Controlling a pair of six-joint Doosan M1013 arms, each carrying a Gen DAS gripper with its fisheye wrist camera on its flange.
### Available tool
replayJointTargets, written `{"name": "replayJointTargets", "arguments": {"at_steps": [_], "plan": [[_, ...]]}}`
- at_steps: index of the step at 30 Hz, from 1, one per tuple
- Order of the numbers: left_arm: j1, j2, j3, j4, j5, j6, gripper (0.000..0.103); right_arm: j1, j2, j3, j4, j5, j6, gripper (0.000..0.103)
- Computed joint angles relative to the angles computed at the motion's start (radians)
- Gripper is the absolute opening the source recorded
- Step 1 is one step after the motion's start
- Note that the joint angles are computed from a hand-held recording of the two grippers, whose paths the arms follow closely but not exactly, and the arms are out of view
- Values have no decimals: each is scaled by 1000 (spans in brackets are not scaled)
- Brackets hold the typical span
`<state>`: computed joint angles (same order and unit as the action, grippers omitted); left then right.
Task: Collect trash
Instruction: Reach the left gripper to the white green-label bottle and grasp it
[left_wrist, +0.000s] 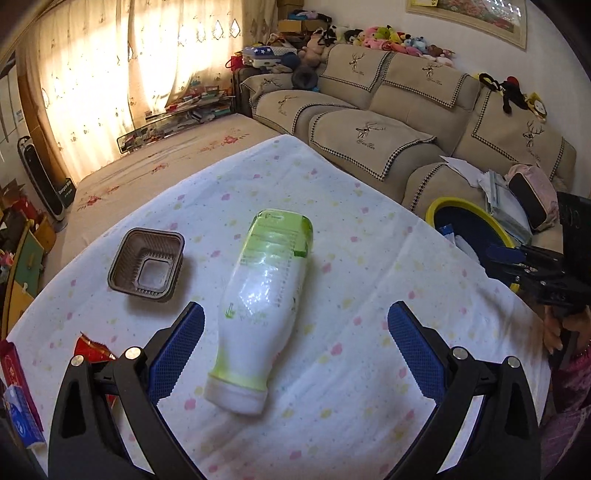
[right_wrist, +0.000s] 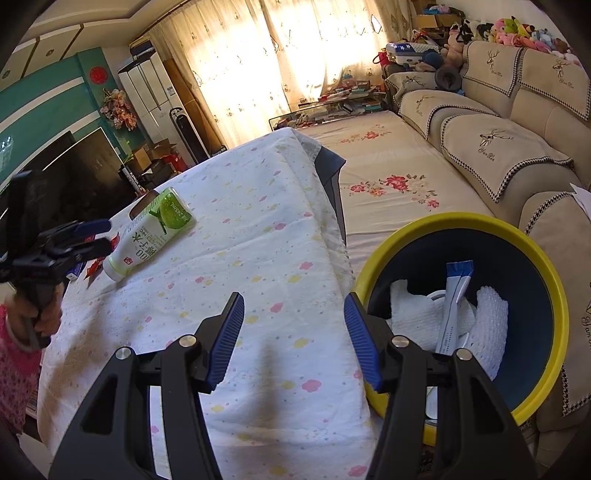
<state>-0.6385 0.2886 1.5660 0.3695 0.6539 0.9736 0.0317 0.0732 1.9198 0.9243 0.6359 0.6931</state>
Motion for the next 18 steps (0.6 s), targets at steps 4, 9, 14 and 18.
{"name": "replayJointTargets", "arguments": {"at_steps": [4,9,14,18], "plan": [[32,50,-56,-108,50,102,97,6,5,-7,-21,13,13,54],[36,96,-105,-133,116,149,91,12,9,-11,-31,20,15,54],[34,133,-154,-128,178,165,85,19,9,-13,-44,21,19,54],[35,159,-187,-119,220,170,73,24,8,-12,-51,16,17,54]]}}
